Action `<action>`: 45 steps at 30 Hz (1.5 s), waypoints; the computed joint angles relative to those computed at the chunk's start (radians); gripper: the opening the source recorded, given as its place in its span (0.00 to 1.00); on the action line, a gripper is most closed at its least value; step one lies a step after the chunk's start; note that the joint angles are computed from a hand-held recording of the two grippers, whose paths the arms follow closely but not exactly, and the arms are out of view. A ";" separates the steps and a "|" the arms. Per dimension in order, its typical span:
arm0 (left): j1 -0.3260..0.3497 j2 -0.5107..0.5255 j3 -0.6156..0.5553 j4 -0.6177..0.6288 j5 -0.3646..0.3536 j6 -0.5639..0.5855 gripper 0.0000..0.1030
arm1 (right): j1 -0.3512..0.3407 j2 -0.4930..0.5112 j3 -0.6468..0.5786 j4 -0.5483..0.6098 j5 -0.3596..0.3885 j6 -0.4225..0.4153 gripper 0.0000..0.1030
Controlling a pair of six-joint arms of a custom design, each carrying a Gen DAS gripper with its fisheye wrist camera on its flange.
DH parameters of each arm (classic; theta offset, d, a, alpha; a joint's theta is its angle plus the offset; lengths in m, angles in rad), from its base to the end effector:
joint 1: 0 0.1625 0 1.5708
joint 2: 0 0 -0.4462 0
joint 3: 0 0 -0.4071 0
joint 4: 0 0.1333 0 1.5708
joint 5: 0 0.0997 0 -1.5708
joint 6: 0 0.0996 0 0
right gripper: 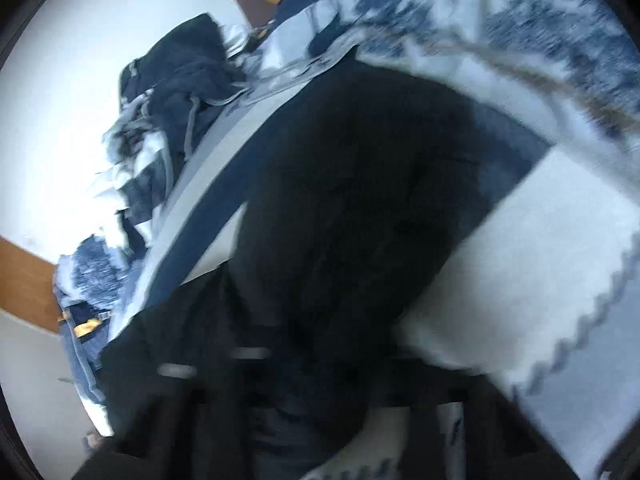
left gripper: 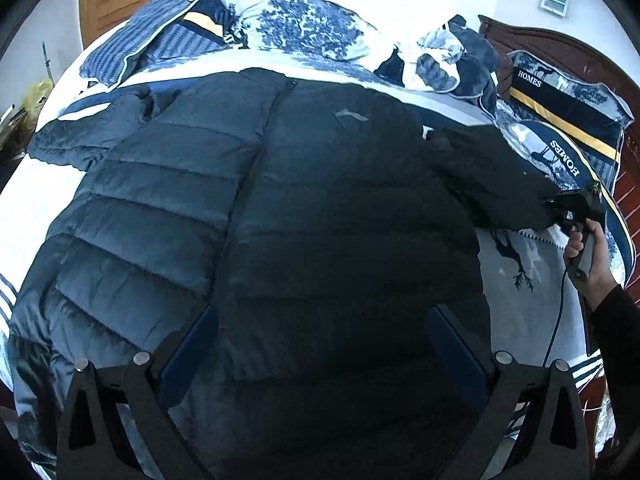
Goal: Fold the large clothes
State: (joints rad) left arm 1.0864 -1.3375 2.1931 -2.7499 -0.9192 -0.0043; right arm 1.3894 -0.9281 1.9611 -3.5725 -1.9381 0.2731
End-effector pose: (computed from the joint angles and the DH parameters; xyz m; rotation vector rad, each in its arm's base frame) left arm -0.0567 -0.5237 0.2459 0.4643 2.4811 -0.6050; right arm -0.0139 -0.6166 0.1996 -0.8055 -2.3932 1.3423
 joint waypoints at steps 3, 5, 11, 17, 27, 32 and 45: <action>-0.011 -0.047 0.017 -0.004 0.011 0.003 1.00 | 0.130 0.028 -0.015 -0.071 -0.168 -0.156 0.07; -0.016 -0.082 0.019 0.008 0.017 -0.001 1.00 | 0.243 0.053 -0.033 -0.118 -0.251 -0.271 0.06; -0.033 -0.212 0.037 0.048 0.018 -0.025 1.00 | 0.575 0.181 -0.143 -0.172 -0.358 -0.495 0.06; 0.001 -0.320 0.035 0.122 0.022 -0.041 1.00 | 0.735 0.394 -0.339 -0.080 -0.380 -0.549 0.06; 0.119 -0.355 -0.010 0.169 0.087 -0.041 1.00 | 0.702 0.669 -0.552 0.247 -0.161 -0.318 0.19; 0.129 -0.317 -0.017 0.178 0.097 -0.050 1.00 | 0.610 0.658 -0.497 0.391 0.029 -0.229 0.69; 0.026 0.093 -0.096 -0.037 0.259 0.072 1.00 | 0.367 0.291 0.075 -0.215 0.182 0.051 0.83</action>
